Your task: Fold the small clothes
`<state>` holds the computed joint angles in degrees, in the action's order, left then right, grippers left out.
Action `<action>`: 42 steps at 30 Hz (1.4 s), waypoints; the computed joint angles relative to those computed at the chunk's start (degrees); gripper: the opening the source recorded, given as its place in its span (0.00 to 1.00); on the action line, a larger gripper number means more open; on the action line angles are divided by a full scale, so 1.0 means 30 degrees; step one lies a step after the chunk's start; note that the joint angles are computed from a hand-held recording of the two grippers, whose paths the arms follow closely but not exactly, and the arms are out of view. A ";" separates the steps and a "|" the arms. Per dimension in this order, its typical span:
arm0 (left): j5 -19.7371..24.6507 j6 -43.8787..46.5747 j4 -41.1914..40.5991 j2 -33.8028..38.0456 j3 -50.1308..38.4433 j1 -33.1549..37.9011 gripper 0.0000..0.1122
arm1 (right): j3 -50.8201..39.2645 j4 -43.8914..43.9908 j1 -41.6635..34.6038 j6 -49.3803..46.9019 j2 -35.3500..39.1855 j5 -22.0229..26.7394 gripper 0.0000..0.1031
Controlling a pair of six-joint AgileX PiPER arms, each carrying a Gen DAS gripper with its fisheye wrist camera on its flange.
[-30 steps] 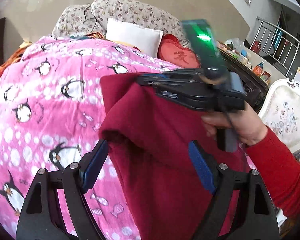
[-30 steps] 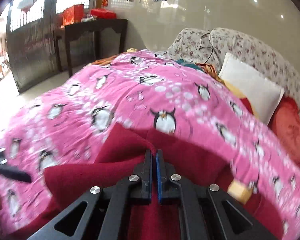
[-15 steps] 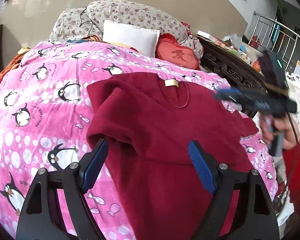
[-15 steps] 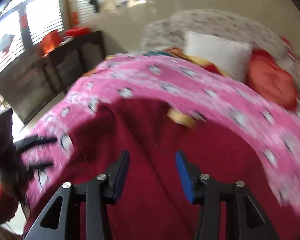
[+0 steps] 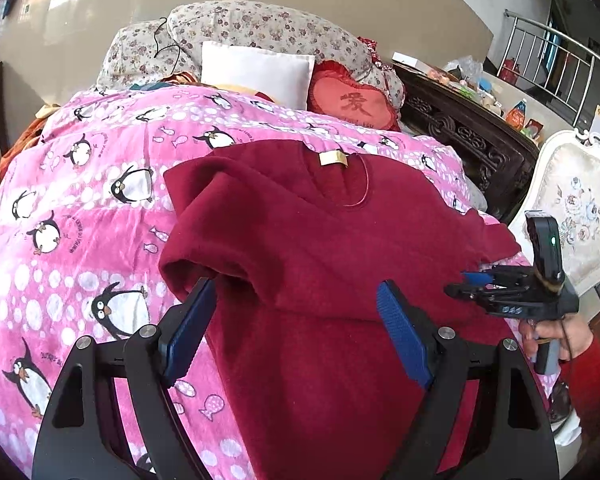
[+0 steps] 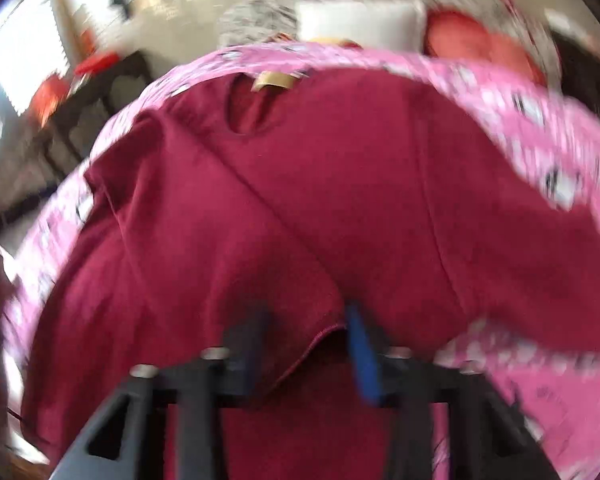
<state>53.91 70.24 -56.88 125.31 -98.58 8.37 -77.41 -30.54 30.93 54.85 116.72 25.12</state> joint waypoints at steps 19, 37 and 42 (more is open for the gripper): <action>-0.1492 -0.2747 0.1754 0.1449 -0.2317 -0.1298 0.73 | -0.6562 -0.7660 -0.2255 0.2115 0.3532 0.6995 0.05; -0.1566 -0.9587 0.7384 0.6037 -0.7859 -0.3058 0.73 | -0.6053 -0.4855 -0.3349 0.3334 0.3422 0.2376 0.30; -0.1858 -0.8817 0.5952 0.5858 -0.7199 -0.2666 0.73 | -0.4762 -0.3903 -0.3299 0.3634 0.1864 0.2127 0.30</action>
